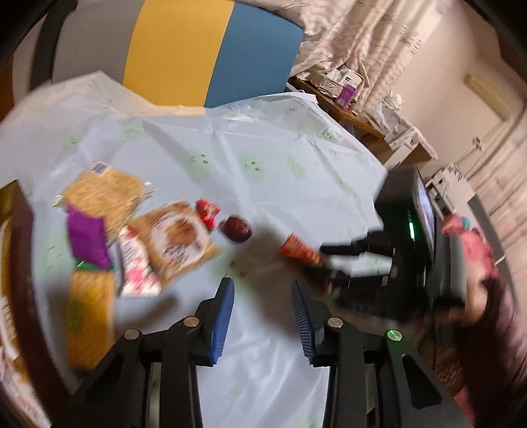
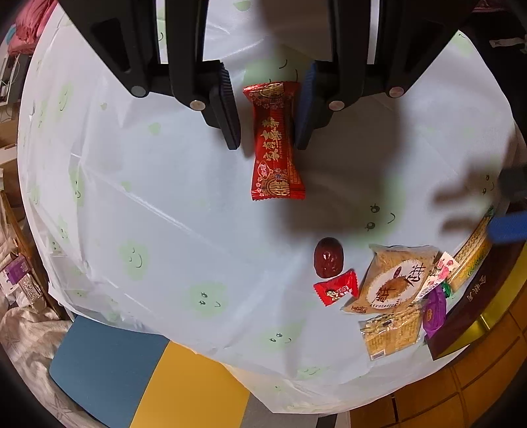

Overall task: Organize snacks
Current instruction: 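Grasp the dark red date with the left tool while the right tool holds the candy bar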

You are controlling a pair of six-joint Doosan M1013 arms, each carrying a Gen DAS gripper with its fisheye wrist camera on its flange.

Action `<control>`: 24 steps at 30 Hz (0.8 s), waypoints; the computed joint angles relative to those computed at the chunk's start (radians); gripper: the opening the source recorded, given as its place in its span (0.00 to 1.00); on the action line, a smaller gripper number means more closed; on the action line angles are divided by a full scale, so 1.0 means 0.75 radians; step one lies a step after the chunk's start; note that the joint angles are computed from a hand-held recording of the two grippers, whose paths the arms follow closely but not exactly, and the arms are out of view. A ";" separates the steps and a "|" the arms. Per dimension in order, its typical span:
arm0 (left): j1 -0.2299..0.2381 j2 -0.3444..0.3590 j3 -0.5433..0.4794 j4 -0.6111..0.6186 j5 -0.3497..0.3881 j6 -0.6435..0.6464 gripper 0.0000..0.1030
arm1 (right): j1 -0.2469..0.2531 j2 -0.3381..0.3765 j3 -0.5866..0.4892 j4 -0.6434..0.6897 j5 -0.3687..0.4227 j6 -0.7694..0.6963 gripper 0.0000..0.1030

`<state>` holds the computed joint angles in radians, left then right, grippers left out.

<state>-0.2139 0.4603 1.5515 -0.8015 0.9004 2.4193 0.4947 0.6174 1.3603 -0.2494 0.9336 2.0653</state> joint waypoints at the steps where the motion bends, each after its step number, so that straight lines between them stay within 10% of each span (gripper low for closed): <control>1: -0.009 0.013 -0.025 0.011 0.006 -0.032 0.32 | -0.001 0.001 -0.002 0.002 0.001 -0.003 0.33; 11: -0.109 0.150 -0.228 0.305 0.042 -0.401 0.29 | 0.001 0.002 -0.002 -0.006 -0.004 0.001 0.33; 24: -0.152 0.158 -0.166 0.420 -0.113 -0.310 0.24 | -0.001 -0.003 0.001 -0.007 -0.017 -0.014 0.33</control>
<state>-0.3276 0.5785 1.4274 -0.4866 0.8157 2.1867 0.4941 0.6150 1.3612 -0.2545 0.9206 2.0551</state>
